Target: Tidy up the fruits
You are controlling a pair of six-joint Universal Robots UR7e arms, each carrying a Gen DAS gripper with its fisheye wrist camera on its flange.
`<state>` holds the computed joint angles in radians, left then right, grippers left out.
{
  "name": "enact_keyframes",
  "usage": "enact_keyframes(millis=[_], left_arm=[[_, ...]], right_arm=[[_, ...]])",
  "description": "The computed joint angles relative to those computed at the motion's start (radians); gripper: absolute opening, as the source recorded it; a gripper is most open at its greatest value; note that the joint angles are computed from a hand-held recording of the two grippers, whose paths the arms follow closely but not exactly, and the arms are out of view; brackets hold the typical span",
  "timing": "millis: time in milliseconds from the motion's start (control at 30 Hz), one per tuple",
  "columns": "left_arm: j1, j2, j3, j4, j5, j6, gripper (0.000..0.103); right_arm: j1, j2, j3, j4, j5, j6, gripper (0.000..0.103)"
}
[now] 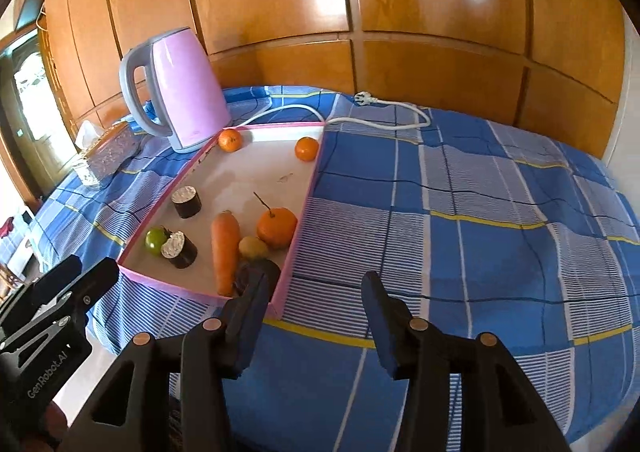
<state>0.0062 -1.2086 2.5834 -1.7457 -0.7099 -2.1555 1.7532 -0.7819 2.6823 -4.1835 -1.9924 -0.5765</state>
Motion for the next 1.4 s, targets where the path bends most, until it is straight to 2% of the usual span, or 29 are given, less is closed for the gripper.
enact_keyframes(millis=[167, 300, 367, 433, 800, 900, 1100, 1400], left_arm=[[-0.018, 0.014, -0.012, 0.03, -0.021, -0.013, 0.066], [-0.045, 0.017, -0.017, 0.075, -0.041, -0.046, 0.079], [-0.064, 0.013, -0.017, 0.103, -0.054, -0.072, 0.08], [-0.072, 0.007, -0.016, 0.118, -0.065, -0.083, 0.086], [-0.124, -0.054, 0.011, 0.169, -0.136, -0.171, 0.094], [-0.15, -0.055, 0.018, 0.173, -0.153, -0.18, 0.102], [-0.163, -0.058, 0.016, 0.187, -0.164, -0.194, 0.102], [-0.157, -0.066, 0.013, 0.2, -0.185, -0.209, 0.103]], right_arm=[[0.015, 0.026, 0.008, -0.046, -0.018, -0.006, 0.06], [0.03, 0.041, 0.011, -0.054, -0.019, 0.005, 0.06], [0.039, 0.045, 0.013, -0.052, -0.018, 0.011, 0.06], [0.049, 0.053, 0.015, -0.059, -0.021, 0.012, 0.06], [0.102, 0.086, 0.029, -0.08, -0.041, 0.039, 0.06], [0.114, 0.086, 0.032, -0.082, -0.043, 0.04, 0.06], [0.142, 0.098, 0.036, -0.096, -0.054, 0.037, 0.061], [0.138, 0.103, 0.041, -0.115, -0.066, 0.04, 0.061]])
